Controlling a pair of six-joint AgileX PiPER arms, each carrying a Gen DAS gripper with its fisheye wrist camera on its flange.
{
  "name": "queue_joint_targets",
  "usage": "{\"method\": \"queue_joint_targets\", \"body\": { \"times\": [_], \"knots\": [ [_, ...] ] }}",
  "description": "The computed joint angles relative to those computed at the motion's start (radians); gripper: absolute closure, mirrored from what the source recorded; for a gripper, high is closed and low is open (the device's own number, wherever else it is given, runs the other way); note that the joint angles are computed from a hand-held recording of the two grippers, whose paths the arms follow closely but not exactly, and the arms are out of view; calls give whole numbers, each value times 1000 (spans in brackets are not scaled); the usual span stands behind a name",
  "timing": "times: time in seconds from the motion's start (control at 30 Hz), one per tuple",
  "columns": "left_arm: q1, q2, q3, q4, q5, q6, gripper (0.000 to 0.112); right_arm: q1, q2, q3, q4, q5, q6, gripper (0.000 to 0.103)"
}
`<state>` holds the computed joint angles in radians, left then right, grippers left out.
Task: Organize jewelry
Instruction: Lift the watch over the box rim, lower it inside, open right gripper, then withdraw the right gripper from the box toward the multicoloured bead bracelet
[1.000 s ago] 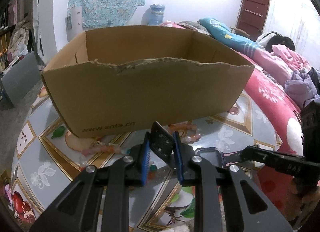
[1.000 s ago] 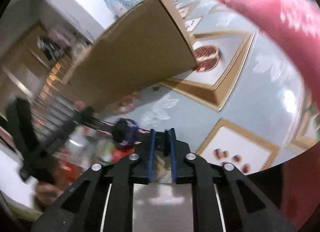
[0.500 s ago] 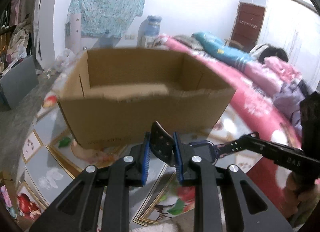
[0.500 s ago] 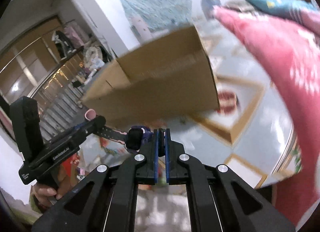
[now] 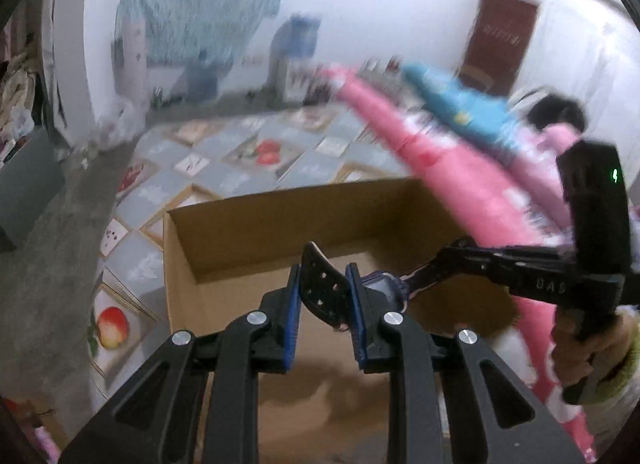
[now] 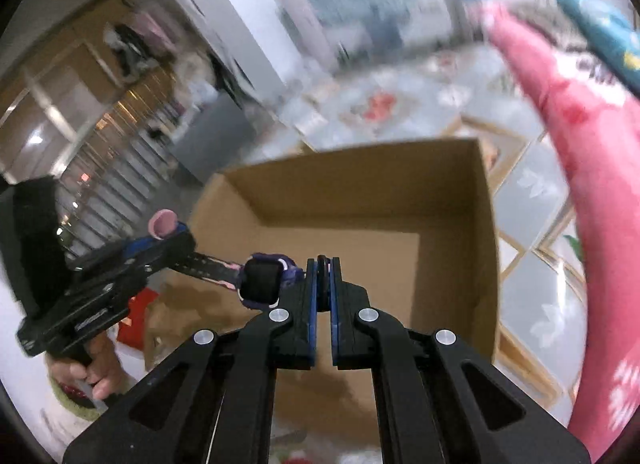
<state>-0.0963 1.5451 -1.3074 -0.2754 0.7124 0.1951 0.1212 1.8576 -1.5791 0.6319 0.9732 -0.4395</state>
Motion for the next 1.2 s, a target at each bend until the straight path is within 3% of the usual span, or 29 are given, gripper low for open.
{"method": "queue_joint_targets", "body": {
  "times": [0.1, 0.27, 0.43, 0.5, 0.7, 0.77, 0.9, 1.13, 1.2],
  "knots": [
    [10, 192, -201, 52, 127, -30, 91, 34, 169, -224, -103, 86, 141, 100],
    [1, 363, -383, 154, 208, -117, 88, 57, 363, -499, -229, 171, 245, 99],
    [-24, 434, -459, 222, 258, -156, 67, 88, 416, -584, -339, 182, 298, 94],
    [-29, 422, -445, 232, 239, -171, 56, 84, 389, -552, -338, 174, 293, 93],
    [-42, 314, -344, 251, 170, -187, 47, 59, 242, -379, -298, 54, 239, 87],
    [-43, 222, -261, 246, 132, -173, 43, 32, 130, -256, -227, -3, 172, 86],
    [-35, -12, -49, 243, 43, -163, 29, -52, -149, 49, -21, -98, -74, 76],
    [23, -439, 346, 170, 32, -112, 15, -264, -572, 543, 283, -27, -483, 57],
    [-15, -508, 461, 282, 18, -240, 15, -285, -628, 643, 302, -28, -518, 56]
  ]
}}
